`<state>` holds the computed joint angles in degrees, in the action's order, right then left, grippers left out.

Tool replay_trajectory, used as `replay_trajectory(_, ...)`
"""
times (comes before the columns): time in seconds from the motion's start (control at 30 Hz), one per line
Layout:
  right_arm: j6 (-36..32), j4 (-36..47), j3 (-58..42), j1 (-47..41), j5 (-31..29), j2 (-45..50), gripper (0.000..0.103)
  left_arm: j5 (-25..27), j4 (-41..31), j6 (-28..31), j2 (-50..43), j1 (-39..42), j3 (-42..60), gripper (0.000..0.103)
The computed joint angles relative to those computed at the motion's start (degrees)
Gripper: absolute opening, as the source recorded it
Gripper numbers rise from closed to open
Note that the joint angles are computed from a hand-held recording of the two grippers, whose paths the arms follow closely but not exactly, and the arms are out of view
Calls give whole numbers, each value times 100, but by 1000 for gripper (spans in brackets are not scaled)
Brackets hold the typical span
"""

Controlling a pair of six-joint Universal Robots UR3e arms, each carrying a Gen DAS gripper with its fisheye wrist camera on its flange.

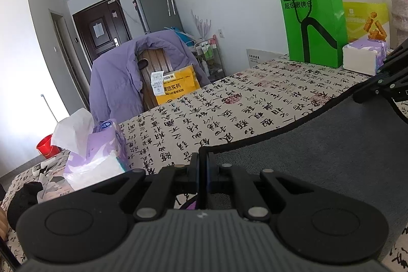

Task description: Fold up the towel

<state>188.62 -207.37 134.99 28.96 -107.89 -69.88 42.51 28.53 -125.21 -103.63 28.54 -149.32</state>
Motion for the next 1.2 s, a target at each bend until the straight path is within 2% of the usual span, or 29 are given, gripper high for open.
replay_trajectory(0.17,-43,-42,-22,-97,79,80,4,130,161,-111,-243,-145,155,6)
replay_trajectory(0.23,-27,-85,-23,-119,96,110,5,231,73,-185,-265,-219,250,9)
replay_trajectory(0.27,-25,-105,-12,-160,148,111,7,263,35,-247,-265,-224,284,12)
replay_trajectory(0.3,-1,-70,-7,-201,220,91,9,293,-92,-295,-218,-225,323,29)
replay_trajectory(0.33,37,-49,-3,-218,241,84,24,274,-340,-322,-121,-197,372,62)
replay_trajectory(0.37,112,-6,-16,-234,246,78,55,173,-565,-349,-32,-109,386,78)
replay_trajectory(0.4,206,23,-11,-254,255,64,72,100,-628,-402,11,-36,373,96)
replay_trajectory(0.43,282,19,8,-275,269,56,98,25,-680,-424,61,33,344,101)
replay_trajectory(0.47,329,-6,43,-306,304,43,103,-31,-940,-368,179,98,366,103)
replay_trajectory(0.63,593,221,212,-640,779,-184,103,-33,-2112,-227,582,232,594,103)
replay_trajectory(0.8,599,329,153,-576,733,-159,103,-37,-2055,-248,608,258,534,103)
replay_trajectory(1.2,726,400,251,-471,645,-352,103,-256,-2897,98,1442,556,243,103)
